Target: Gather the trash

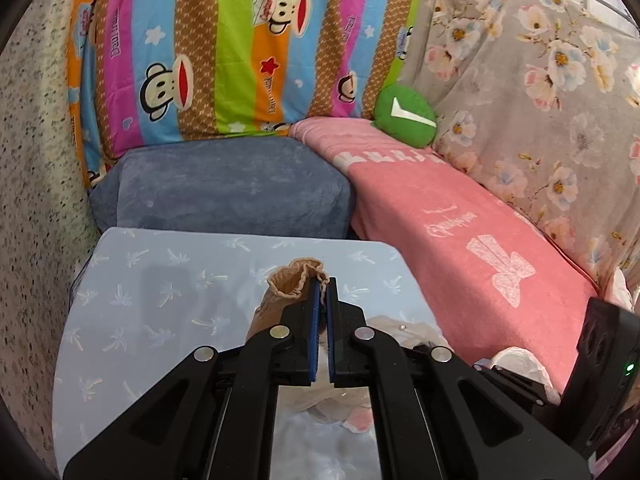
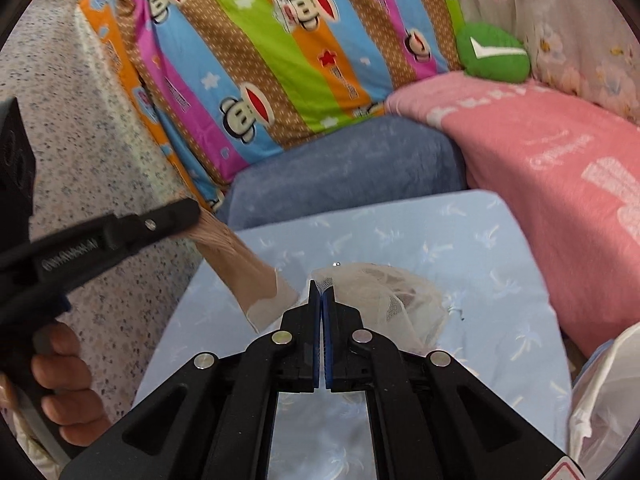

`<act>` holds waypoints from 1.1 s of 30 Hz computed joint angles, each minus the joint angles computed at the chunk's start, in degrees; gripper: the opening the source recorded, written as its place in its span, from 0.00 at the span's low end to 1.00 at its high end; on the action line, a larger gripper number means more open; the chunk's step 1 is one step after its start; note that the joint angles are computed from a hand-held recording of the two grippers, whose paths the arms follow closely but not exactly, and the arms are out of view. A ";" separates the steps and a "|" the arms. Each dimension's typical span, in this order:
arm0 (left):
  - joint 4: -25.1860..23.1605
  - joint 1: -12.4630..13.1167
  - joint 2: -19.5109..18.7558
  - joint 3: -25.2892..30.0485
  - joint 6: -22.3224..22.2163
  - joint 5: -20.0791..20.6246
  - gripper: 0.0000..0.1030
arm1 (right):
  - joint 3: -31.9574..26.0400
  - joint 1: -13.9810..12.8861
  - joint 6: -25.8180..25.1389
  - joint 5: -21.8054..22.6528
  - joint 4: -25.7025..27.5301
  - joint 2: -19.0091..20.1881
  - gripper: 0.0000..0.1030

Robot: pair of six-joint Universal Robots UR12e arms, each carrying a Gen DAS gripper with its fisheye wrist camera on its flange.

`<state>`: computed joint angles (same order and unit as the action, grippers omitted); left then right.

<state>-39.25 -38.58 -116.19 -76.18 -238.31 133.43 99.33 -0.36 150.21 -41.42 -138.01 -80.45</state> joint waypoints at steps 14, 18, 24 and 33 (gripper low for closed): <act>1.61 -3.30 -3.70 7.15 6.41 2.15 0.03 | 2.72 -7.70 2.02 8.11 -4.16 -5.69 0.01; 1.93 -3.96 -5.43 9.80 8.57 1.15 0.03 | 3.22 -10.26 2.88 9.14 -4.86 -6.39 0.01; 1.75 -4.70 -8.70 14.73 11.94 -1.20 0.03 | 3.38 -13.65 4.82 9.19 -6.40 -6.33 0.01; -0.13 -4.91 -14.89 24.24 17.19 -8.06 0.03 | 2.90 -18.71 8.96 6.92 -9.28 -4.43 0.01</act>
